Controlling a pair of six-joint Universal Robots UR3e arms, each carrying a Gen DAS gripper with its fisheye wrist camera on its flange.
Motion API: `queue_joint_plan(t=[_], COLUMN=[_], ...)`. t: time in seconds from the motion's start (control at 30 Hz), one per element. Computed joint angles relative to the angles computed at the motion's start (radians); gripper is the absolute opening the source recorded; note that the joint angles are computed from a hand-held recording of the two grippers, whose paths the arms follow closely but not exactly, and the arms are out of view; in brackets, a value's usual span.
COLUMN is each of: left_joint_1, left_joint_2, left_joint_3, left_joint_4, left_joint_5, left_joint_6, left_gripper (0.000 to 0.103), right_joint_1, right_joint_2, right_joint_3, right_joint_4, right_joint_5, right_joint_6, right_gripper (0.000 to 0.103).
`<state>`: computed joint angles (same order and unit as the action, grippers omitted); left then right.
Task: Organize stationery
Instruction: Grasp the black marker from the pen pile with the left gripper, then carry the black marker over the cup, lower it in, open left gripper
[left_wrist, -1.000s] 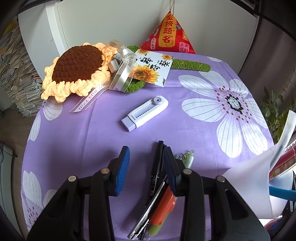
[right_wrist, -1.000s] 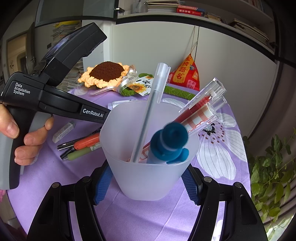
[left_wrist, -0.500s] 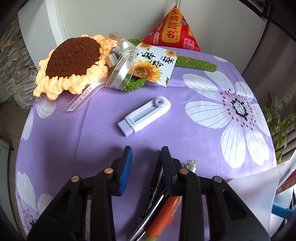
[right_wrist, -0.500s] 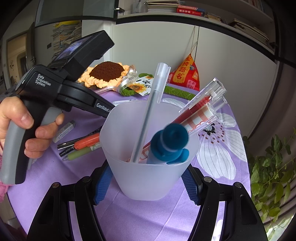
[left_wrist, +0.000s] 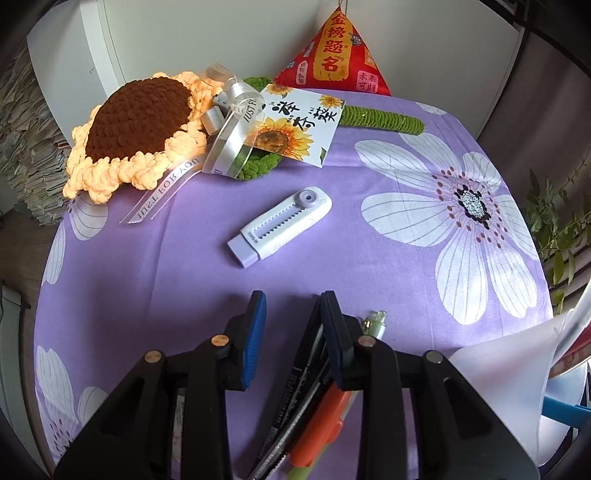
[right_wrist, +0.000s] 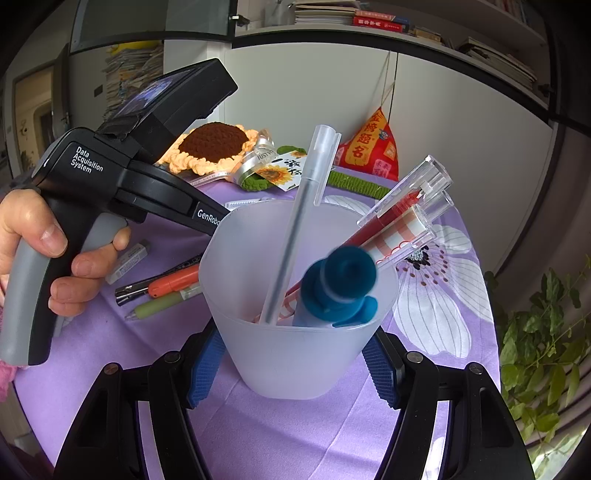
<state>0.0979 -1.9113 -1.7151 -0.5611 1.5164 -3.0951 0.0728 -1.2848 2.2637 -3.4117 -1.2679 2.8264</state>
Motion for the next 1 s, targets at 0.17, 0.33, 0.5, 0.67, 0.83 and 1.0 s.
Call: queue_joint_plan(t=[0.17, 0.33, 0.5, 0.67, 0.83, 1.0], left_joint_1=[0.006, -0.016, 0.001, 0.05, 0.083, 0.131], left_joint_2=[0.007, -0.012, 0.004, 0.094, 0.23, 0.372], left_joint_3=[0.007, 0.008, 0.011, -0.039, -0.138, -0.24], left_joint_4=[-0.033, -0.011, -0.047, -0.043, 0.005, 0.018], left_joint_5=[-0.052, -0.006, -0.018, -0.064, -0.101, -0.156], left_joint_6=[0.012, 0.022, 0.024, 0.019, 0.024, 0.038], left_gripper=[0.028, 0.026, 0.013, 0.012, 0.012, 0.012], right_joint_1=[-0.001, -0.001, 0.0, 0.0, -0.001, -0.001], right_joint_2=[0.001, 0.001, 0.0, 0.001, 0.001, 0.001], right_joint_3=[-0.002, -0.002, -0.001, -0.002, -0.003, -0.003], right_joint_4=[0.001, 0.001, 0.0, 0.002, 0.002, 0.002], right_joint_5=[0.001, 0.001, 0.0, 0.0, 0.001, 0.001], right_joint_6=[-0.001, -0.001, 0.0, 0.0, -0.001, 0.0], right_gripper=[0.07, 0.07, 0.07, 0.07, 0.07, 0.07])
